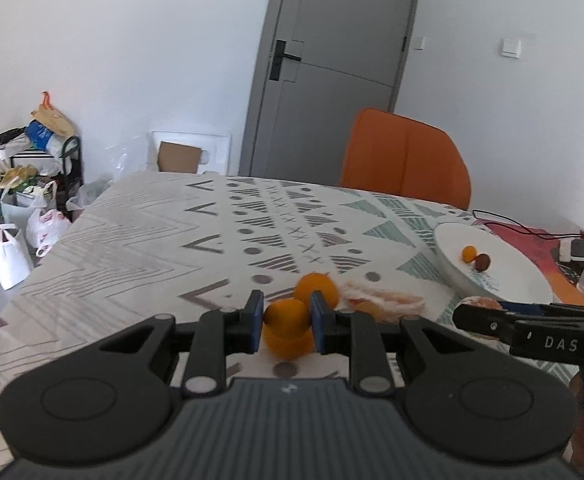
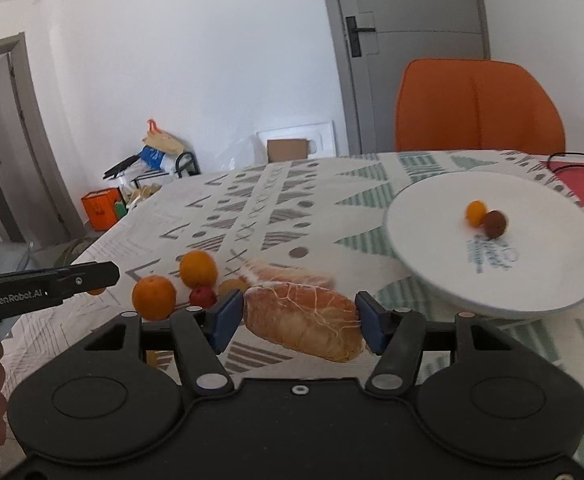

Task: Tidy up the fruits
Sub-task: 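Carry orange in left gripper and pomelo segment in right gripper to plate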

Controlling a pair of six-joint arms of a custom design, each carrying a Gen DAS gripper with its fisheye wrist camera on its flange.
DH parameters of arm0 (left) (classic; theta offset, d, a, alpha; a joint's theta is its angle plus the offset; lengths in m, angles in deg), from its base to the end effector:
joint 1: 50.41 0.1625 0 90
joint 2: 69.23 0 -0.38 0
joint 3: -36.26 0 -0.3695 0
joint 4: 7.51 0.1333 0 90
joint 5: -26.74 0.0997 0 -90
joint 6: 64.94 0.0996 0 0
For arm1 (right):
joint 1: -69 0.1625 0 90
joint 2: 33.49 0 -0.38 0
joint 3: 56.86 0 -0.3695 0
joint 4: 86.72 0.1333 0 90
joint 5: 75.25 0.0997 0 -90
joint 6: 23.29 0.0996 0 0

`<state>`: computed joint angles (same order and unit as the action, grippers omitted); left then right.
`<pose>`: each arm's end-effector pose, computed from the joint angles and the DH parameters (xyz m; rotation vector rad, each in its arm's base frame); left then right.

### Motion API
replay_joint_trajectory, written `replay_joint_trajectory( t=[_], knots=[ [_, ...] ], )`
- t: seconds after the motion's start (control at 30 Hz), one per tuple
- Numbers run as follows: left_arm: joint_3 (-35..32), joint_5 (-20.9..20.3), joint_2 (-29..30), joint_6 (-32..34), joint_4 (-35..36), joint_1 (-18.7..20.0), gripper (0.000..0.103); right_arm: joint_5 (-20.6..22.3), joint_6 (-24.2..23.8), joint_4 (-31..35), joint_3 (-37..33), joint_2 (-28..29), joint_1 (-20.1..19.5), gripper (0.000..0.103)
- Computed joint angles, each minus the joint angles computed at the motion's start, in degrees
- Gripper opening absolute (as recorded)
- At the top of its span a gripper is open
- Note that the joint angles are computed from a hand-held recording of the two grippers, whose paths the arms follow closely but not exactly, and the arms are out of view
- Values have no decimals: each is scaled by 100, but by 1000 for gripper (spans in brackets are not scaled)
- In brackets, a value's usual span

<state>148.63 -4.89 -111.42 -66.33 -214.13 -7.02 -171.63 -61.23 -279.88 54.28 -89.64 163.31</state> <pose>-0.2232 -0.5112 0.1063 0.3531 2.1959 -1.3390 0.1643 -0.5531 0.1837 0.8749 -2.4438 1.0685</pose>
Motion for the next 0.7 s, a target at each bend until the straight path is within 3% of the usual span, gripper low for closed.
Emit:
replay_joint_trajectory(
  t=[0.7],
  knots=[
    [-1175,-601,663,666,481,40,23,243,85,-557,120,-405,-426,59]
  ],
)
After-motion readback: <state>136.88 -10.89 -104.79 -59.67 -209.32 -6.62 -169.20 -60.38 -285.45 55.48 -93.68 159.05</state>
